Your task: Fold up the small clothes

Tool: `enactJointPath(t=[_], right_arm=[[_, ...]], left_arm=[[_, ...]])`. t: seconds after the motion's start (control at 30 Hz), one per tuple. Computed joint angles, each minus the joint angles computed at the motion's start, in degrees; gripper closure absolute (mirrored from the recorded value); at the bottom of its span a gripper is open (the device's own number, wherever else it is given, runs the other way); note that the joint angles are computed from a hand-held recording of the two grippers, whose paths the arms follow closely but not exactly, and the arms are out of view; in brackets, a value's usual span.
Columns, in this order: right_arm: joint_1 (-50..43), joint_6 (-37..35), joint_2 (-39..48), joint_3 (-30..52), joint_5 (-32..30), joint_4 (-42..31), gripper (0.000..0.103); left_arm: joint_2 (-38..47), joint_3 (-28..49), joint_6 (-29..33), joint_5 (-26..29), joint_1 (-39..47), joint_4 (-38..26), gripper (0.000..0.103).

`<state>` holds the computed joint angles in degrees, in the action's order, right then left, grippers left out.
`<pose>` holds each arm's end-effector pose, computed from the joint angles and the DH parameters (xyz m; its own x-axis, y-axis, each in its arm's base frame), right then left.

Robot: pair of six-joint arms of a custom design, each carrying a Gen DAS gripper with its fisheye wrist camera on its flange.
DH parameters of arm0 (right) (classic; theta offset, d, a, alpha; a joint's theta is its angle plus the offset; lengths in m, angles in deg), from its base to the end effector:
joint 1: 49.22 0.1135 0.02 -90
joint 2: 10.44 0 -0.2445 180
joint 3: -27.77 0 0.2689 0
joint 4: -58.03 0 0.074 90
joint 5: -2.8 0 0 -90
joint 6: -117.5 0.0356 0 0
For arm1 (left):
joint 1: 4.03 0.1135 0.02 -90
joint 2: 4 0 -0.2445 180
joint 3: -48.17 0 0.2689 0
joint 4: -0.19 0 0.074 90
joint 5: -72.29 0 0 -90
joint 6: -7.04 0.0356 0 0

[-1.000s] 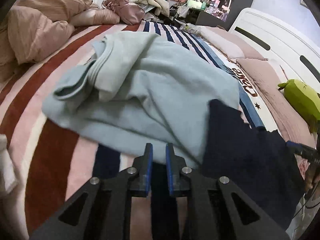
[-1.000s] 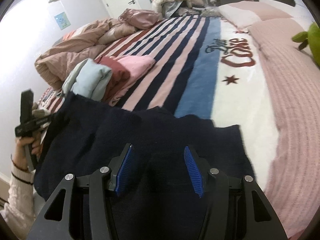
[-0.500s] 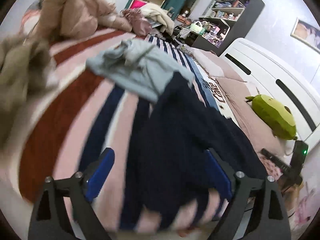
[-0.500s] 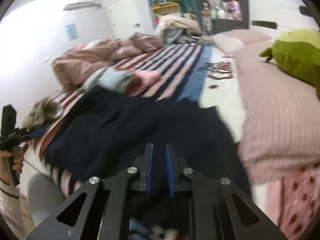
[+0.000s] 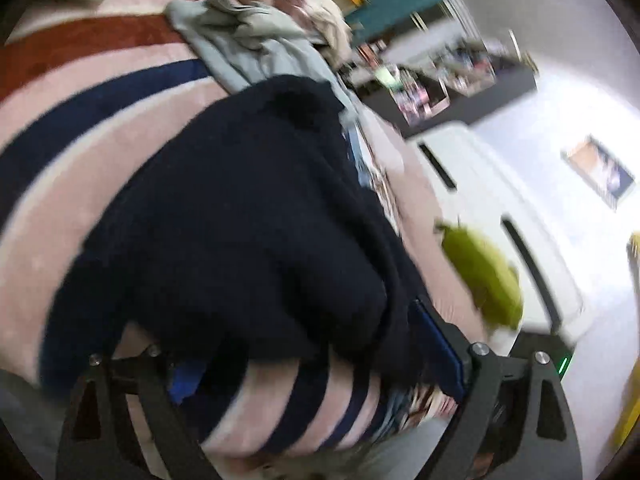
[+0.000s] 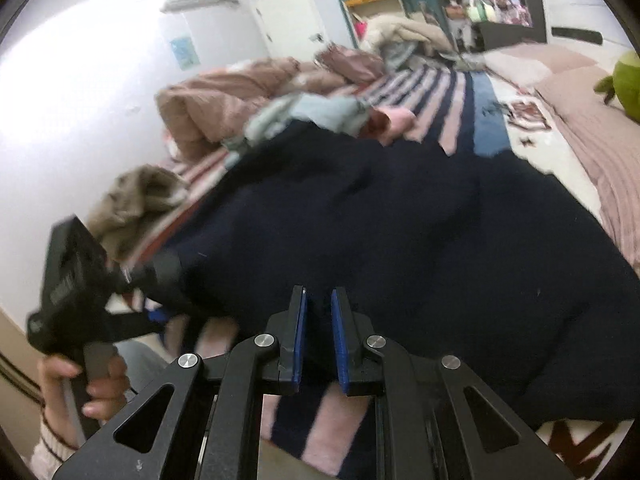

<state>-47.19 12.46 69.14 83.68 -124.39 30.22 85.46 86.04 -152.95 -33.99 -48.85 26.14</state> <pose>0.2849 0.0316 0.1659 -0.6502 -0.2299 -0.7242 -0.5935 0.7488 0.2951 0.2073 -0.1919 0.1005 -0.5724 -0.7028 -0.4225 -0.1182 0.5805 -0.8056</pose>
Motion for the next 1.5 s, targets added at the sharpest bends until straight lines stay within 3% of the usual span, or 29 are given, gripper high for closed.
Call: enactJointPath(t=[0.1, 0.13, 0.17, 0.27, 0.37, 0.5, 0.6, 0.67, 0.8, 0.93, 1.03, 1.13, 1.27, 1.33, 1.47, 1.5], right_arm=[[0.3, 0.5, 3.1, 0.6, 1.6, 0.4, 0.098], [0.2, 0.2, 3.1, 0.3, 1.9, 0.7, 0.098], [0.7, 0.4, 3.1, 0.2, 2.8, 1.3, 0.098], [1.8, 0.8, 2.5, -0.3, 4.7, 2.0, 0.098], [0.2, 0.3, 3.8, 1.2, 1.6, 0.1, 0.097], [-6.1, -3.3, 7.4, 7.6, -7.6, -10.2, 0.087], [-11.6, -5.9, 5.7, 8.7, -11.1, -12.1, 0.078], [-16.8, -7.6, 4.0, 9.1, -11.8, -12.0, 0.063], [-28.7, -10.1, 6.0, 13.3, -16.8, -14.4, 0.062], [-38.4, -11.3, 10.0, 17.7, -21.6, -16.0, 0.062], [-43.7, -13.9, 12.8, 20.5, -24.3, -18.9, 0.062], [-47.1, -16.1, 15.3, 22.9, -25.4, -21.3, 0.062], [-48.6, -18.0, 18.9, 26.0, -24.9, -23.9, 0.062], [-48.3, -18.1, 19.8, 26.7, -24.7, -24.3, 0.062], [-47.4, -19.2, 19.2, 26.4, -23.5, -25.3, 0.062], [-46.9, -19.1, 18.5, 25.8, -23.3, -25.3, 0.062]], left_arm=[[2.9, 3.0, 1.1, -0.9, 2.1, -0.2, 0.014], [3.1, 3.8, 1.5, -1.1, 2.7, -1.0, 0.02], [3.4, 5.0, 1.9, -2.1, 2.9, -2.8, 0.035], [4.4, 7.7, 2.8, -1.5, 4.6, -5.8, 0.065], [2.4, 9.8, 7.6, -1.5, 5.2, -9.9, 0.072], [-0.7, 17.8, 17.5, -5.5, 3.1, -23.3, 0.073], [-1.1, 24.8, 24.2, -9.5, 0.7, -32.4, 0.073], [1.1, 31.1, 28.3, -12.1, -1.1, -37.7, 0.073], [8.6, 44.7, 36.8, -14.1, -4.4, -45.3, 0.073], [19.5, 59.4, 42.4, -10.8, -7.0, -48.7, 0.075], [31.1, 75.3, 46.2, -7.6, -8.5, -54.8, 0.08], [43.6, 91.3, 44.8, 0.9, -8.6, -61.1, 0.086], [57.4, 109.5, 46.0, 1.6, -10.6, -69.0, 0.086], [56.8, 108.3, 47.0, 0.3, -11.5, -68.9, 0.081], [46.4, 92.8, 47.3, 4.1, -11.4, -60.8, 0.045], [42.3, 86.9, 46.4, 5.3, -11.3, -57.5, 0.041]])
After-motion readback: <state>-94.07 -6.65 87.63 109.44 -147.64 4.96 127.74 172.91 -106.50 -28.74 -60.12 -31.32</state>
